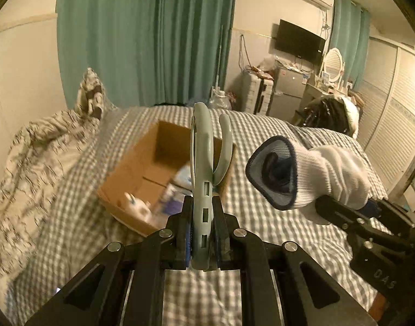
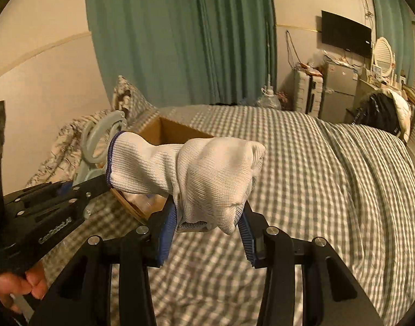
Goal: Organize objects
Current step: 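Carry the green hanger with the left tool while the right carries the glove into the box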
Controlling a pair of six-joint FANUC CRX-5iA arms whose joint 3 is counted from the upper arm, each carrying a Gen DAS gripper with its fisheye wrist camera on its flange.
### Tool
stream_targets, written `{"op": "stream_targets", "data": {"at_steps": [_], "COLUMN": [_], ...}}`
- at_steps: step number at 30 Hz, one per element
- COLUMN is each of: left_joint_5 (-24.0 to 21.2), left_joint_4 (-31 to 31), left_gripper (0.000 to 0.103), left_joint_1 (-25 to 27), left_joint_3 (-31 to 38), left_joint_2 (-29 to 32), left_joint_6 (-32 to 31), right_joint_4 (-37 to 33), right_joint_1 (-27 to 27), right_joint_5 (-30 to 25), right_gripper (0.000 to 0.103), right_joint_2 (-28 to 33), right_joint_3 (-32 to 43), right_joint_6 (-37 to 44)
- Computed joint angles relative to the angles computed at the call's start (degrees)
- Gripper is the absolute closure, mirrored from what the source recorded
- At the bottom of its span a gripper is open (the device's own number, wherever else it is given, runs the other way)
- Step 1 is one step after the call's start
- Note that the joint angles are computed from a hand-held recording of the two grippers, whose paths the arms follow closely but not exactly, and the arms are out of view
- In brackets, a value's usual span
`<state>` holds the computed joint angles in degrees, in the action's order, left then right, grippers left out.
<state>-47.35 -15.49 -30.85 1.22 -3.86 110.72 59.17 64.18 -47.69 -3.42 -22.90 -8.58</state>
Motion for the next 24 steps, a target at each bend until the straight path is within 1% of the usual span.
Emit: {"op": "stream_targets", "data": {"at_steps": [3, 9, 14, 17, 20, 22, 24], "left_joint_5": [-0.78, -0.74, -0.42, -0.72, -1.39, -1.18, -1.16], "left_joint_4": [-2.32, -1.17, 0.37, 1.10, 1.19, 2.63, 3.50], "left_gripper": [0.091, 0.091, 0.091, 0.091, 0.091, 0.091, 0.091], "left_joint_1": [0.52, 3.45, 5.23, 5.94, 6.27, 7.08, 7.75], "left_joint_3": [2.37, 6.69, 10.54, 12.29, 13.89, 14.06, 14.14], "left_joint_2": [1.45, 6.34, 11.53, 14.39, 17.16, 18.61, 19.60], "left_joint_6": [-0.58, -3.25, -6.06, -7.06, -7.94, -8.77, -9.17], "right_joint_4": [0.21, -1.56, -6.11, -10.51, -14.26, -17.44, -17.64], "right_joint_1": [-1.80, -5.76, -9.49, -11.46, -12.77, -13.63, -14.08], "right_joint_5": [1.48, 5.05, 7.58, 8.95, 9.06, 8.35, 8.51], "right_gripper": [0.061, 0.061, 0.061, 0.061, 0.061, 0.061, 0.061], "right_joint_2": [2.15, 6.94, 12.47, 17.04, 20.80, 23.52, 25.11], "right_joint_3": [3.43, 10.18, 16.93, 21.94, 25.97, 29.20, 30.30], "right_joint_6": [3.04, 9.33, 15.93, 20.95, 25.46, 28.74, 28.65]}}
